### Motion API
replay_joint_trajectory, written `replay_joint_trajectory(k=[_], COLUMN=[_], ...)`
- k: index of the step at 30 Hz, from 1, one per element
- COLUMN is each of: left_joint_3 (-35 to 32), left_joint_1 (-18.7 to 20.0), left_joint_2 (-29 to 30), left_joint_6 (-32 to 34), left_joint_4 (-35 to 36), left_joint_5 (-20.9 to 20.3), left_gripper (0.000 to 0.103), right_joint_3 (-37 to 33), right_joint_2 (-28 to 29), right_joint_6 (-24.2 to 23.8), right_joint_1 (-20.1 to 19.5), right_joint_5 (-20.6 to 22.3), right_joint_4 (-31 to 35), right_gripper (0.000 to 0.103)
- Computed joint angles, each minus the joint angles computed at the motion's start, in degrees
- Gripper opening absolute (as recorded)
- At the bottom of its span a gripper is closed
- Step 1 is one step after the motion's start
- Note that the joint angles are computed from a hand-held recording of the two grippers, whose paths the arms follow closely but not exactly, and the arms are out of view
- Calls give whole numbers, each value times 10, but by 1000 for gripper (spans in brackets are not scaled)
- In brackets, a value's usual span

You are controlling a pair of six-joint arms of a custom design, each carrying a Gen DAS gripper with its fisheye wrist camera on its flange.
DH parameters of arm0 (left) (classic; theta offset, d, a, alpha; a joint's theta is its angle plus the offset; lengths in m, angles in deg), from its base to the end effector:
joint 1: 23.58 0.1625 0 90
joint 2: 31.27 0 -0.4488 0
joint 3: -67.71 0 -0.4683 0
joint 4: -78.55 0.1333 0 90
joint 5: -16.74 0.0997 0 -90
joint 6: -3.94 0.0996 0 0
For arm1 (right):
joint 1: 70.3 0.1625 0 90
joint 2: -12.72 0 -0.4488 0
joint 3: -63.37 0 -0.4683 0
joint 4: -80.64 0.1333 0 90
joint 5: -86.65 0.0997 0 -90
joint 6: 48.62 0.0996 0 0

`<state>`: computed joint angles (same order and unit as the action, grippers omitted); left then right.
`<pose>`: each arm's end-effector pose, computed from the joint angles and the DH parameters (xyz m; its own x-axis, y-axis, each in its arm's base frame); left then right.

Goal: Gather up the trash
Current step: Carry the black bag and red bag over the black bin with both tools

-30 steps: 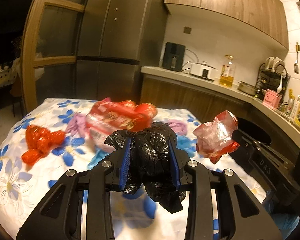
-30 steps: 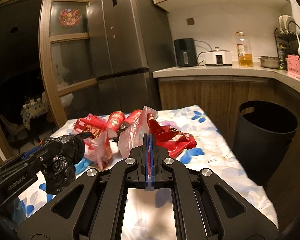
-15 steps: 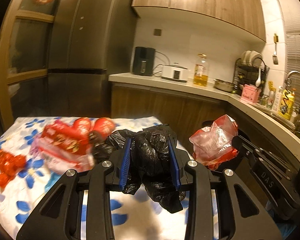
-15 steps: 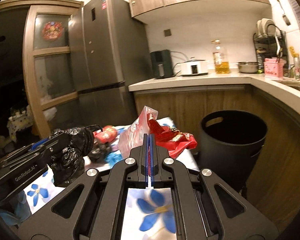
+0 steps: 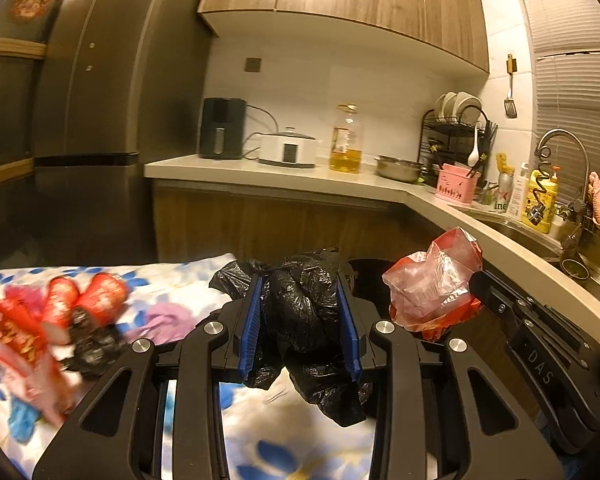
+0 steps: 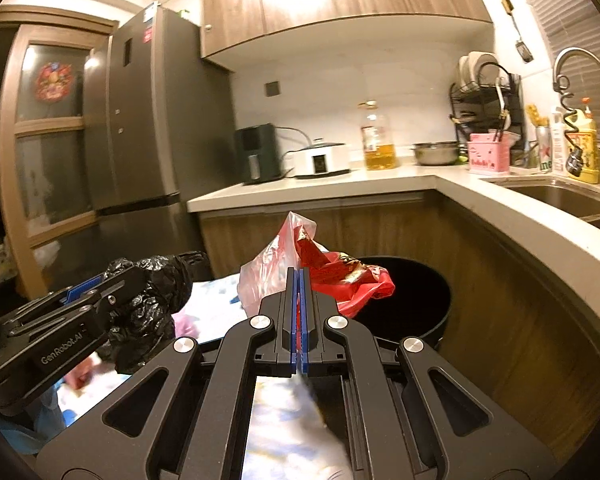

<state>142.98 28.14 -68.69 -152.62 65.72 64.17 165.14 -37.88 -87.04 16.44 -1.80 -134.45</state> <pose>-0.3074 -0.7135 0.0265 -0.7746 0.1092 -0.6230 0.6214 0.3145 -0.7176 0.0959 -0.7084 0.2127 -0.7929 -0.1476 0.5912 -0.6088 0.2359 -0.7575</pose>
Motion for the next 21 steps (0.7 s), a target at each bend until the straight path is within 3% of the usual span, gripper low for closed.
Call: replay_joint_trajectory(k=[21], left_joint_3=[-269], left_joint_1=[26], left_joint_2=[173], left_joint_6=[-8], left_joint_4=[137], left_joint_5=[93], left_gripper=[34], right_joint_3=[-116], right_joint_2=[34], right_joint_6=[31], right_joint_1=[-27], right_joint_5=[-16], right_joint_4=[45], right_gripper=[1])
